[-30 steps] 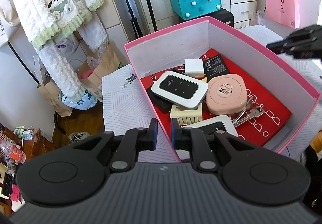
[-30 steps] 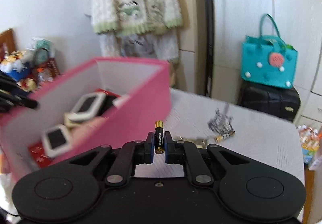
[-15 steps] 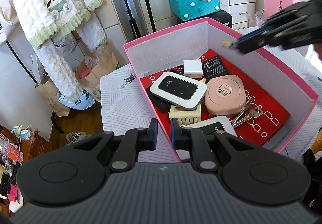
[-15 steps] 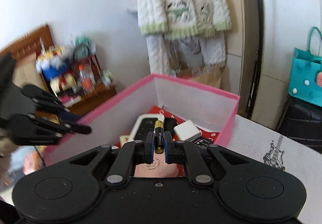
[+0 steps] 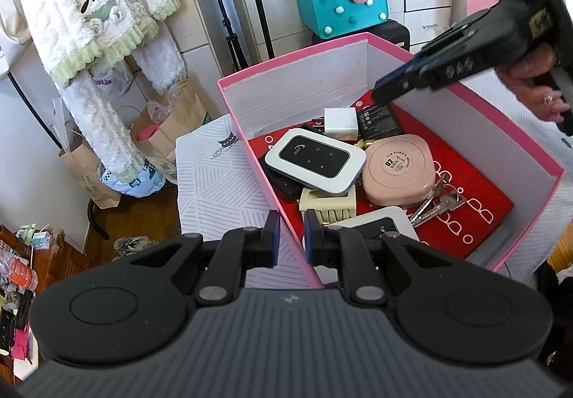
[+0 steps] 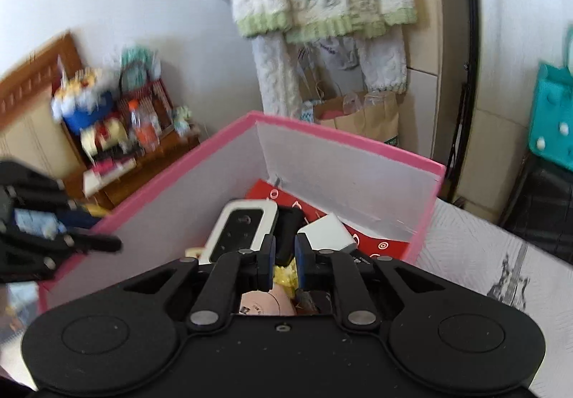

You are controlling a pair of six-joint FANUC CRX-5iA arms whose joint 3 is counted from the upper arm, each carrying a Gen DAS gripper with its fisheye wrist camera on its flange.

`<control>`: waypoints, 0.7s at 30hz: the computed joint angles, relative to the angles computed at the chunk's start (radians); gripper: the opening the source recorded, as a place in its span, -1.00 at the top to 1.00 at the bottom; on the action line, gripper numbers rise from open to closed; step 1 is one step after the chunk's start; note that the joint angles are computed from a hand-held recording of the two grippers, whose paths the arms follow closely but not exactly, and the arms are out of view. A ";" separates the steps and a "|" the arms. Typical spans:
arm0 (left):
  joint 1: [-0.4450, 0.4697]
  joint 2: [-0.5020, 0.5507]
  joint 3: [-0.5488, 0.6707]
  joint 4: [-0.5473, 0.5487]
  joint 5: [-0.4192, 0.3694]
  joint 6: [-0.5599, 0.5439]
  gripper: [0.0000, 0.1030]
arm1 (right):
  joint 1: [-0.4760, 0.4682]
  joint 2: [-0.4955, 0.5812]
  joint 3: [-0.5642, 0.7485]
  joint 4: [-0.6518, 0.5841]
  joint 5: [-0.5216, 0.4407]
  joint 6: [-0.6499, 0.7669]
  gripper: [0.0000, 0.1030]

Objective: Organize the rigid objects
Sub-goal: 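Carry the AA battery into the pink box and release it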

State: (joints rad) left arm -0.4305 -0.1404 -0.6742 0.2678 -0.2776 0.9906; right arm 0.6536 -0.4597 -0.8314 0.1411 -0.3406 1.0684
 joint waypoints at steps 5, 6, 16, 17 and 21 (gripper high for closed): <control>0.003 -0.005 -0.018 0.037 0.014 -0.038 0.75 | -0.021 -0.119 -0.061 0.022 -0.007 -0.078 0.67; 0.003 -0.007 -0.022 0.044 0.017 -0.043 0.75 | -0.016 -0.158 -0.103 0.112 -0.003 -0.174 0.66; 0.005 -0.009 -0.028 0.066 0.020 -0.058 0.75 | -0.035 -0.413 -0.274 0.400 -0.223 -0.524 0.56; 0.005 -0.008 -0.024 0.060 0.018 -0.050 0.75 | -0.040 -0.426 -0.279 0.390 -0.243 -0.522 0.55; 0.005 -0.008 -0.022 0.051 0.017 -0.042 0.75 | -0.051 -0.445 -0.296 0.346 -0.299 -0.494 0.40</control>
State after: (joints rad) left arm -0.4255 -0.1480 -0.6961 0.3185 -0.2611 0.9486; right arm 0.6027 -0.9046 -1.1269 0.4873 -0.6401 0.5742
